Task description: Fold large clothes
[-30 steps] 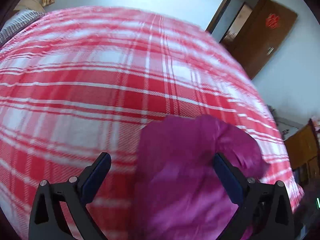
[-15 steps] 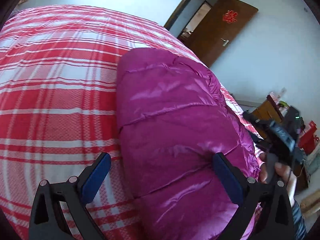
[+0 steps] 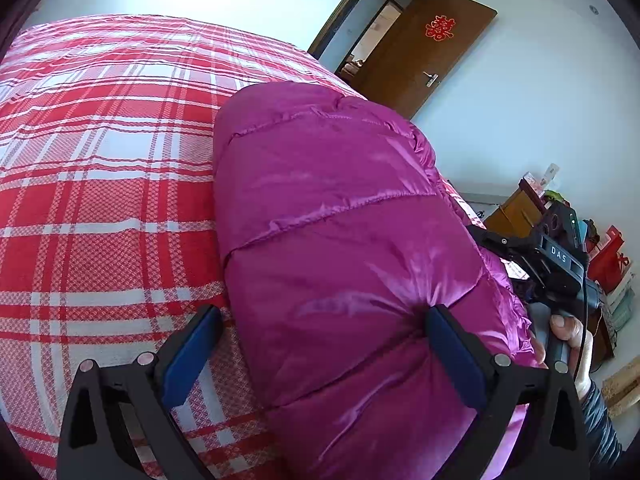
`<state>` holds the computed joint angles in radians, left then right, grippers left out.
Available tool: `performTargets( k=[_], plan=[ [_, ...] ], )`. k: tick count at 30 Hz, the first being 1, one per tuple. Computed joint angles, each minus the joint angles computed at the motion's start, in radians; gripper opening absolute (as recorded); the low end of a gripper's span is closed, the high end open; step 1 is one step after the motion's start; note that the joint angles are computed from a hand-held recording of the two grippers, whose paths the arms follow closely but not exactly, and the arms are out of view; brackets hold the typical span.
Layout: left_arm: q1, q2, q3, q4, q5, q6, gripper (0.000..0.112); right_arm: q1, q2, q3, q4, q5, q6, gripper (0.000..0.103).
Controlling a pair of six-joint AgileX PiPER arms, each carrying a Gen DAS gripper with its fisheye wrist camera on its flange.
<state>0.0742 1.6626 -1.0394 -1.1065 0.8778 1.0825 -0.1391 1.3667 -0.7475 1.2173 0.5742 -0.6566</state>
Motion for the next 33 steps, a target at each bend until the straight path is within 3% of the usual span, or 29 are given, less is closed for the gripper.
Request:
performTargets(
  k=[3, 4, 5, 7, 10, 13, 20, 25, 33],
  plan=[
    [-0.007, -0.001, -0.004, 0.009, -0.004, -0.004, 0.101, 0.001, 0.02, 0.009, 0.083, 0.015, -0.082, 0.076],
    [-0.01, -0.005, 0.0, 0.002, 0.006, 0.007, 0.09, -0.001, 0.031, 0.009, 0.106, 0.022, -0.105, 0.068],
    [-0.017, -0.015, 0.007, 0.001, 0.017, 0.014, 0.078, -0.005, 0.053, -0.001, 0.125, 0.05, -0.132, 0.046],
    [-0.044, -0.07, 0.042, 0.012, -0.03, 0.012, 0.069, -0.019, 0.09, -0.008, 0.186, 0.118, -0.166, 0.033],
    [-0.051, -0.13, 0.058, 0.047, -0.051, -0.014, 0.052, 0.041, 0.036, -0.003, 0.139, 0.052, -0.103, 0.024],
    [0.0, -0.187, 0.061, 0.062, 0.016, -0.042, 0.043, 0.099, -0.033, 0.005, 0.104, 0.0, -0.041, 0.022],
    [0.219, -0.325, 0.036, 0.109, 0.162, -0.05, 0.041, 0.358, -0.092, -0.072, -0.027, -0.153, 0.167, 0.022],
    [0.429, -0.331, -0.042, 0.129, 0.259, -0.007, 0.041, 0.566, 0.062, -0.257, -0.092, -0.255, 0.275, 0.021],
    [0.666, -0.23, -0.148, 0.121, 0.301, 0.067, 0.041, 0.757, 0.348, -0.622, -0.331, -0.256, 0.532, 0.021]
  ],
)
